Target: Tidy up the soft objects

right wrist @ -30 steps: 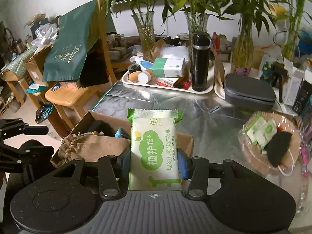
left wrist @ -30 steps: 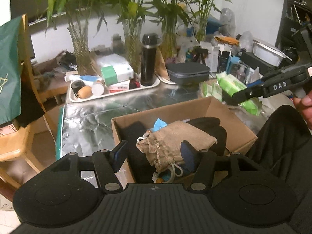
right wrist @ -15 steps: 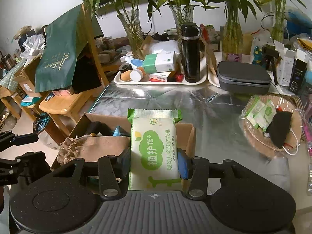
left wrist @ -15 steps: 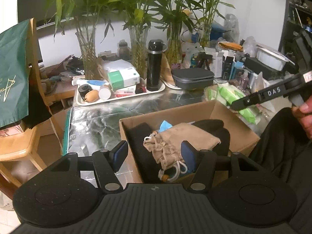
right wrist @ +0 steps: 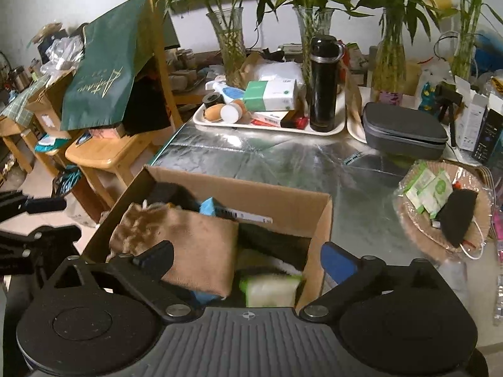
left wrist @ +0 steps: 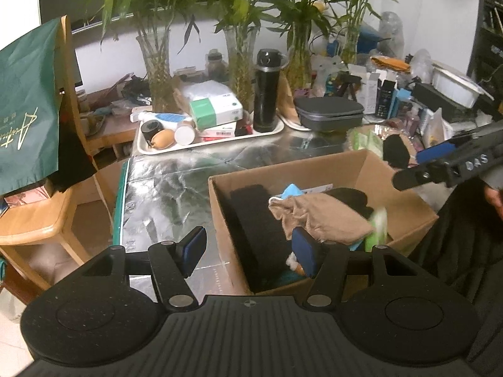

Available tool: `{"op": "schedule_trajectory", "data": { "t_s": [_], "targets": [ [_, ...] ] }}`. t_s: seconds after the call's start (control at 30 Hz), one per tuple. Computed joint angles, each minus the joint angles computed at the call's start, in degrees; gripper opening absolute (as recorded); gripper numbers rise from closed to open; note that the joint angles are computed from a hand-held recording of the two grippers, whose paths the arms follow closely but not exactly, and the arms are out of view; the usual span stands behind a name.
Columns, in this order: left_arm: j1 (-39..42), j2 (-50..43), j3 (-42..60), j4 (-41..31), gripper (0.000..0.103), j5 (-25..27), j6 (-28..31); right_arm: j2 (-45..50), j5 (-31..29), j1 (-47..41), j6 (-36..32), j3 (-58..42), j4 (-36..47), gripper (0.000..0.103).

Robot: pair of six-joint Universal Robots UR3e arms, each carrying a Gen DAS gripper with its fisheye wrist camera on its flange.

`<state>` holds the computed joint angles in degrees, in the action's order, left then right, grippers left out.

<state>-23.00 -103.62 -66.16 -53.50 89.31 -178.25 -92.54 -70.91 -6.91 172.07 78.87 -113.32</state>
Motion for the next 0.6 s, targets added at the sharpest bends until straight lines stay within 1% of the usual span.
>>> {"op": "schedule_trajectory", "data": {
  "t_s": [0.07, 0.1, 0.4, 0.47, 0.6],
  "targets": [
    [-0.3, -0.5, 0.8, -0.6, 0.059, 0.7, -0.1, -0.7, 0.3, -0.3, -0.4, 0.8, 0.0, 0.101],
    [-0.4, -0.8, 1.2, -1.1, 0.059, 0.8, -0.2, -0.9, 0.5, -0.6, -0.6, 1.1, 0.2, 0.103],
    [-1.0, -2.5, 4.3, -3.8, 0.059, 0.8, -0.7, -2.7, -0.6, -0.4, -1.2, 3.1, -0.1, 0.103],
    [-1.0, -2.9, 5.3, -4.6, 0.059, 0.8, -1.0, -2.8, -1.7, 0.2, -0.9, 3.2, -0.6, 0.103],
    [-1.5, -3.3, 6.8, -6.1, 0.06, 2.2, -2.8, -3.4, -6.8, 3.1, -0.9, 3.1, -1.7, 0.103]
  ]
}}
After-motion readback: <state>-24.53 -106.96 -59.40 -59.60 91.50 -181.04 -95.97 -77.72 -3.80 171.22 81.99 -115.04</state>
